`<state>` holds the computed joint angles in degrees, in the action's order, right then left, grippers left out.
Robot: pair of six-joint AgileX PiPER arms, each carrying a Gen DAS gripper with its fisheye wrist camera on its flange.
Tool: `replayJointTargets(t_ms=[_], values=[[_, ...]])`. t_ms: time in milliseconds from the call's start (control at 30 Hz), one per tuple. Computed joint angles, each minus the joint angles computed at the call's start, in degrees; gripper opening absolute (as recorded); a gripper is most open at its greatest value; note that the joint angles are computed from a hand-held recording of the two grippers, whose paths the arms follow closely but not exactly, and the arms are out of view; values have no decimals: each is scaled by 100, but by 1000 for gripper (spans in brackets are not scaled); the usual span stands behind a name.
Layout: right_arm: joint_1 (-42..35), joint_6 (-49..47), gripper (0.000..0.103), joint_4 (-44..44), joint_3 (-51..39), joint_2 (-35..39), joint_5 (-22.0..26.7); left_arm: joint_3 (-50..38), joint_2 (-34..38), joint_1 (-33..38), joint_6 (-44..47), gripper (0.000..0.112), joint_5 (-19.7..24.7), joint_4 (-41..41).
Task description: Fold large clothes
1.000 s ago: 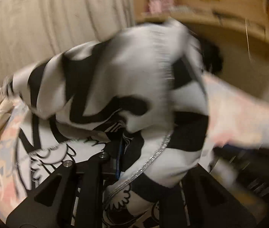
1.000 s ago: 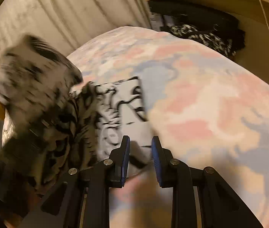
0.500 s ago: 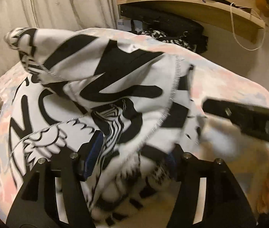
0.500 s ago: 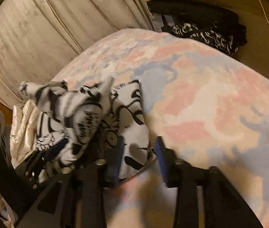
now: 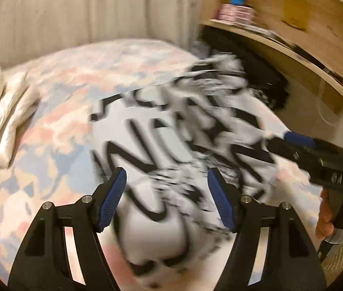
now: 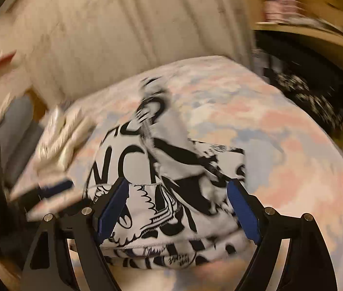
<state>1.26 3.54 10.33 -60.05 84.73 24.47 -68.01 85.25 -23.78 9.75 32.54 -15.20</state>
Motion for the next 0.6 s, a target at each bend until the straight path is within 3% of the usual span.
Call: replayJointTargets(t_ms=[100,167,300,333,433,500,600], values=[[-184,-786,84,404,-597,803,343,-347,555,678,691,67,356,-706],[-422,-1677,74,1110,-838,1225,533,-457,892,1049,1217,67,455,-1248],[-996,-3224,39,2653,-1235,2131,1208,-663,1476,1399,1932,67,552,-2258],[-1044,-3403,28,2808,-1211,2194,1189,-721,1555,1427,1962,67,558,-2350],[-1471,-4007,10,3903,-1082,2205,1579,-803,1642,1364,1907,67,483,-2220],[-1710,-4097,7,4353,-754,1811,1762,-830,1624,1250,1852,67,438,-2028],[-1865,-3753,7,4221,-364,1308,1830,-827,1572,1021,1748,65,345,-1723]])
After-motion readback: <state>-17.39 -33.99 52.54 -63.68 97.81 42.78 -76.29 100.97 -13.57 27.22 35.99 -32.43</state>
